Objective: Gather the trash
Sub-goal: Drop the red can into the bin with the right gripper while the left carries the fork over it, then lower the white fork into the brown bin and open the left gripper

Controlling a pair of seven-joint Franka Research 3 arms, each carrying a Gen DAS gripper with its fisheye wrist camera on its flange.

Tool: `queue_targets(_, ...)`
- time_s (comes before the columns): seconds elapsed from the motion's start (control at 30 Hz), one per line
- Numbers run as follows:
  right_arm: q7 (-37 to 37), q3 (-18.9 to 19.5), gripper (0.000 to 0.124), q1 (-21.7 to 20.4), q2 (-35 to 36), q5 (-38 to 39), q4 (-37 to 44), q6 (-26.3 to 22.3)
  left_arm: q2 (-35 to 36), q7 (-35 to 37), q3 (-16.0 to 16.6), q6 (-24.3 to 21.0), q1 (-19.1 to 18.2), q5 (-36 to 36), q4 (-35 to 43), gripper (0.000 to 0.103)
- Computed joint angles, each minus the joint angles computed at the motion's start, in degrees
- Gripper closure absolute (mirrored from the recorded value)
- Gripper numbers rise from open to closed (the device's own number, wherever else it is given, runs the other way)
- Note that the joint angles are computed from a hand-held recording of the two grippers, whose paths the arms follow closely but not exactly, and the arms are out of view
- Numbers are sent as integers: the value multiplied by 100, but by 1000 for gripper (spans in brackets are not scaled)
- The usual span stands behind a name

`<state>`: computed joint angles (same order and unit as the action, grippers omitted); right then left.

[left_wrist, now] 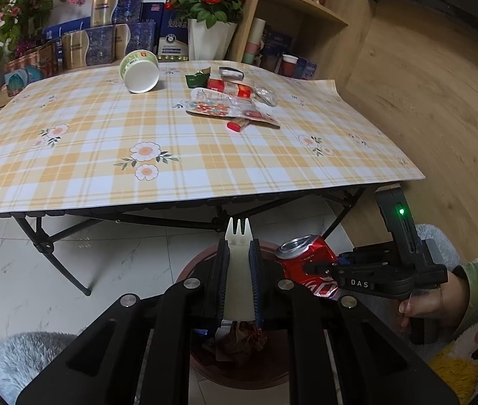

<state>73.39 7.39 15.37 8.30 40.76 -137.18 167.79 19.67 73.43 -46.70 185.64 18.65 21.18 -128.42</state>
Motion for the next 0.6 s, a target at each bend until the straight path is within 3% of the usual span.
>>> queue_targets(0.23,138,-35,109,-28,44,-31,31,-66,-13,154,160,-123,-224,-90,52,90)
queue_targets(0.3,169,-45,98,-20,21,-87,26,-58,-25,218,194,-140,-276,-152,51,90)
queue_targets(0.43,89,-11,94,-8,-11,-77,2,40,-25,344,214,-175,-325,-282,56,90)
queue_targets(0.6,76,-8,69,34,-80,-113,-55,225,-19,478,194,-198,-323,-430,60,90)
